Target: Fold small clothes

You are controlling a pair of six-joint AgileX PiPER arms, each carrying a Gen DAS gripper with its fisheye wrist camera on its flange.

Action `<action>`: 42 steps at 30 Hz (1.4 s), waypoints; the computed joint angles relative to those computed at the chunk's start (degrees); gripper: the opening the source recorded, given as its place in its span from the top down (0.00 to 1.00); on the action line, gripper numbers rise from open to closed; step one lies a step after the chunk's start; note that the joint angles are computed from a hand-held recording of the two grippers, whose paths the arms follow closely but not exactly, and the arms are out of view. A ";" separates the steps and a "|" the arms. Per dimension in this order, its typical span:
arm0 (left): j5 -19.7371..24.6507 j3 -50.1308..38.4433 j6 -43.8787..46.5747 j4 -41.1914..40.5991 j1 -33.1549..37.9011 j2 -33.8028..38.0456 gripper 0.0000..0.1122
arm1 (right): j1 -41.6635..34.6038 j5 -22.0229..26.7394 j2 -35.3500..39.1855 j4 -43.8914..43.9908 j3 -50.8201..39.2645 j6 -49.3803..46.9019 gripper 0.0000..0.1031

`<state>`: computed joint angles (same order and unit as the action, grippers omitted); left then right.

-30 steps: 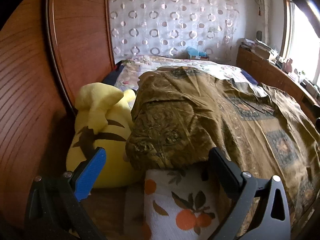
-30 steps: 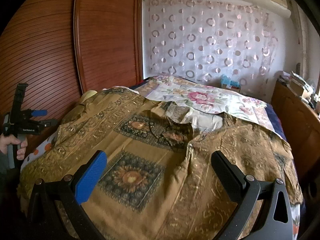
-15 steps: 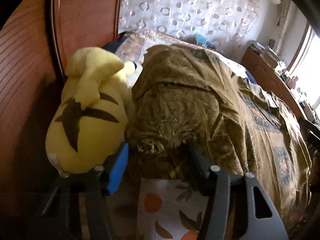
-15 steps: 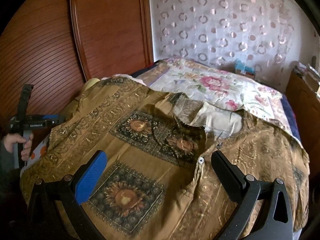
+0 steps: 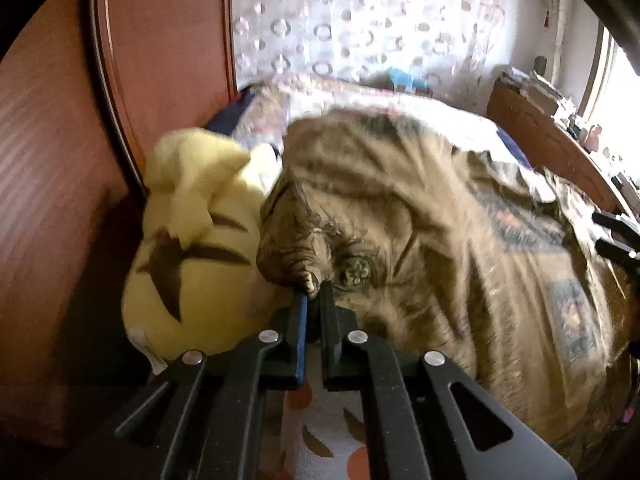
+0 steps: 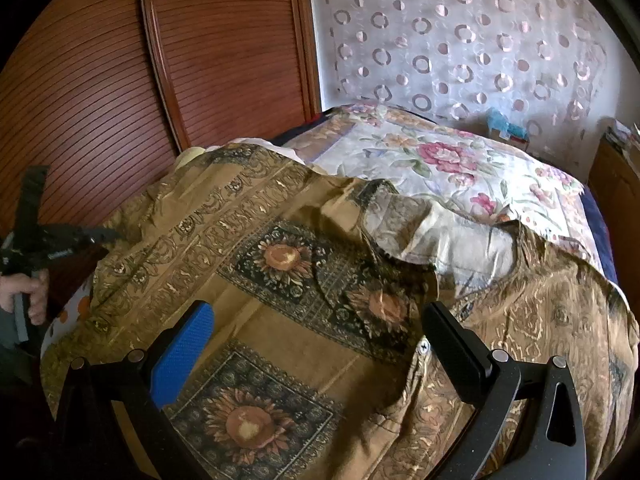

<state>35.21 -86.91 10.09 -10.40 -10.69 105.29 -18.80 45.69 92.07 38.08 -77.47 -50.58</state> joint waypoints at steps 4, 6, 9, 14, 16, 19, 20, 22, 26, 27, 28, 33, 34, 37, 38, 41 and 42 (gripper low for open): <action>-2.09 -0.87 2.79 -3.13 -1.12 -2.49 0.95 | -0.72 -0.50 0.26 -0.49 -0.25 1.14 0.00; -1.00 -2.98 6.98 -7.82 -2.15 -2.27 0.96 | -1.35 -0.74 -0.43 -0.38 0.34 1.30 0.00; 0.62 -6.81 8.18 -8.37 -4.81 -0.84 0.96 | -2.93 -0.98 -1.88 0.22 1.71 1.32 0.00; 1.37 -10.77 6.00 -3.42 -8.89 0.82 0.95 | -4.98 -1.22 -4.25 -0.60 3.45 1.84 0.00; 2.21 -11.81 5.62 -2.50 -8.74 1.54 0.95 | -5.39 -1.43 -5.42 -1.08 4.50 2.35 0.00; 2.61 -10.72 2.90 -1.21 -8.55 0.77 0.95 | -5.69 -1.47 -5.98 -1.49 5.16 3.00 0.00; 1.73 -8.98 3.07 -2.00 -8.23 -0.14 0.95 | -5.68 -1.56 -5.99 -1.54 5.32 3.11 0.00; 1.50 -6.72 5.32 -5.39 -6.92 -1.15 0.95 | -5.26 -1.60 -5.65 -1.76 5.30 3.57 0.00; 1.20 -4.02 6.32 -7.79 -5.23 -1.86 0.95 | -4.88 -0.88 -4.09 -1.48 3.85 3.42 0.00; 0.84 -3.26 7.31 -9.13 -4.92 -2.21 0.95 | -4.64 -0.82 -3.71 -1.33 3.40 3.27 0.00; 0.45 -2.76 7.49 -9.52 -5.08 -2.51 0.95 | -4.40 -0.81 -3.71 -1.23 3.30 3.14 0.00; 0.47 -4.06 10.51 -13.04 -5.44 -2.69 0.96 | -3.96 -1.04 -3.92 -0.49 3.31 2.32 0.00; 1.01 -5.16 11.37 -14.09 -5.59 -2.38 0.96 | -4.12 -1.11 -3.94 -0.27 3.45 2.06 0.00; 3.15 -8.45 14.47 -17.79 -6.42 -1.14 0.96 | -4.87 -1.38 -3.66 0.04 3.62 2.01 0.00; 4.25 -9.93 14.92 -18.32 -7.17 -0.33 0.95 | -5.11 -1.38 -3.51 0.00 3.50 2.30 0.00; 5.87 -12.39 15.22 -18.11 -8.77 1.38 0.95 | -6.17 -1.25 -3.86 0.14 3.79 2.29 0.00; 6.45 -13.17 15.00 -17.58 -9.30 2.06 0.95 | -6.47 -1.16 -4.08 0.10 3.92 2.36 0.00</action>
<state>41.67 -100.08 25.09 -27.97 -19.99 107.35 -25.27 44.53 88.00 38.18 -73.55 -48.22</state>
